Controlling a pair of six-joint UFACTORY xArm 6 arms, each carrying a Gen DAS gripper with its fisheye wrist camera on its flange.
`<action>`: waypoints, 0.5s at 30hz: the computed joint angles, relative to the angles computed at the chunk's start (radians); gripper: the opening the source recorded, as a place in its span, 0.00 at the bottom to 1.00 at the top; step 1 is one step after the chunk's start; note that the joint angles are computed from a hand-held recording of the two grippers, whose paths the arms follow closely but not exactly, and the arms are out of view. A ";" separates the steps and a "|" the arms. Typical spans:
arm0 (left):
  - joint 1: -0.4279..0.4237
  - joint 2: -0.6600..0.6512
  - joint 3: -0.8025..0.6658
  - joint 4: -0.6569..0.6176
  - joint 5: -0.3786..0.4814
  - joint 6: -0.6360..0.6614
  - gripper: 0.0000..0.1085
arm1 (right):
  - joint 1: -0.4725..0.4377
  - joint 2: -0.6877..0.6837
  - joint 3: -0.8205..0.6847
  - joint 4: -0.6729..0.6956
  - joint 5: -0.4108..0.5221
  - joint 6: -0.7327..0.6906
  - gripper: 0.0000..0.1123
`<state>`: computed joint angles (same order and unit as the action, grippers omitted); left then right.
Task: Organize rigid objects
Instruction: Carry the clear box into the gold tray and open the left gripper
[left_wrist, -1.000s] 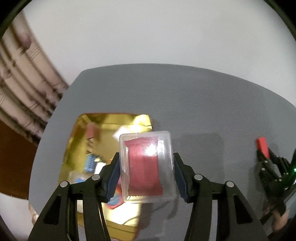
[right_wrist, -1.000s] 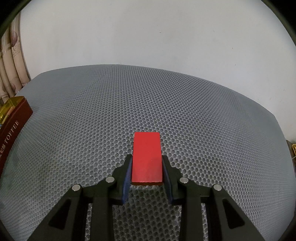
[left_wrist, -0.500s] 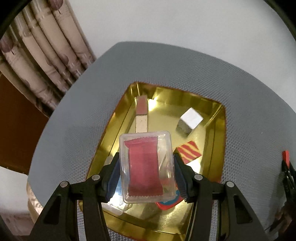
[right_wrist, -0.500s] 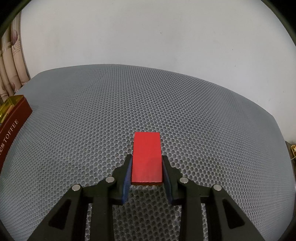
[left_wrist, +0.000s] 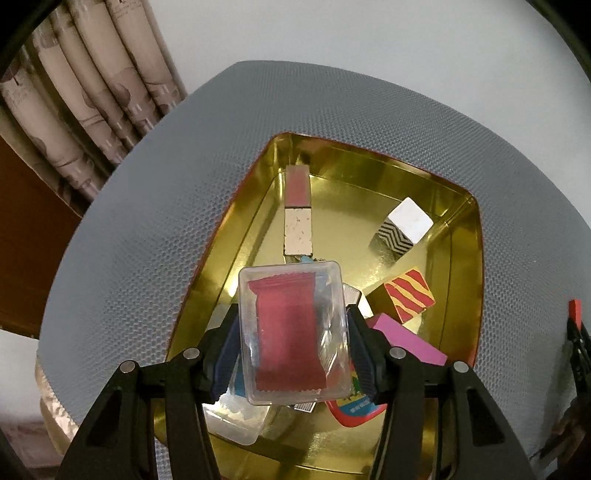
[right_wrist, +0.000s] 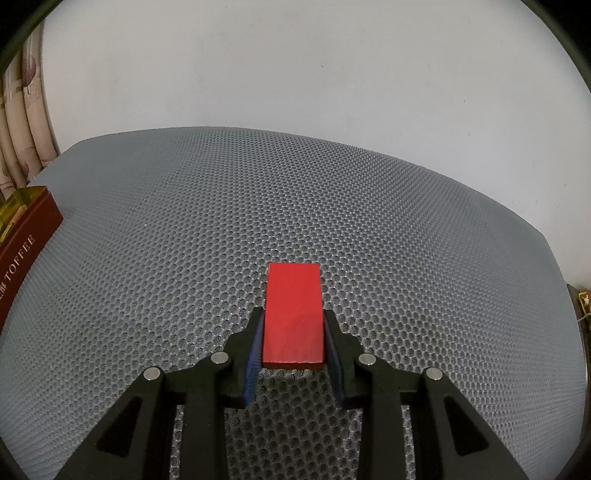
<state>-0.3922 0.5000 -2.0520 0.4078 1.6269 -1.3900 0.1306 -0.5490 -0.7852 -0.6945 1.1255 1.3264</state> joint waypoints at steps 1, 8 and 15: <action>0.001 -0.010 0.019 -0.005 -0.018 0.005 0.47 | 0.000 0.002 -0.002 -0.001 0.002 -0.001 0.28; -0.025 -0.036 0.040 0.054 -0.008 0.053 0.59 | -0.007 0.047 -0.014 -0.010 -0.025 0.015 0.28; -0.102 0.002 -0.080 0.175 0.148 0.078 0.67 | -0.013 0.059 -0.023 -0.007 -0.036 0.014 0.27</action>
<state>-0.4947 0.5022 -2.1325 0.5827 1.7753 -1.3122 0.1178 -0.4897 -0.8081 -0.7017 1.0899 1.3401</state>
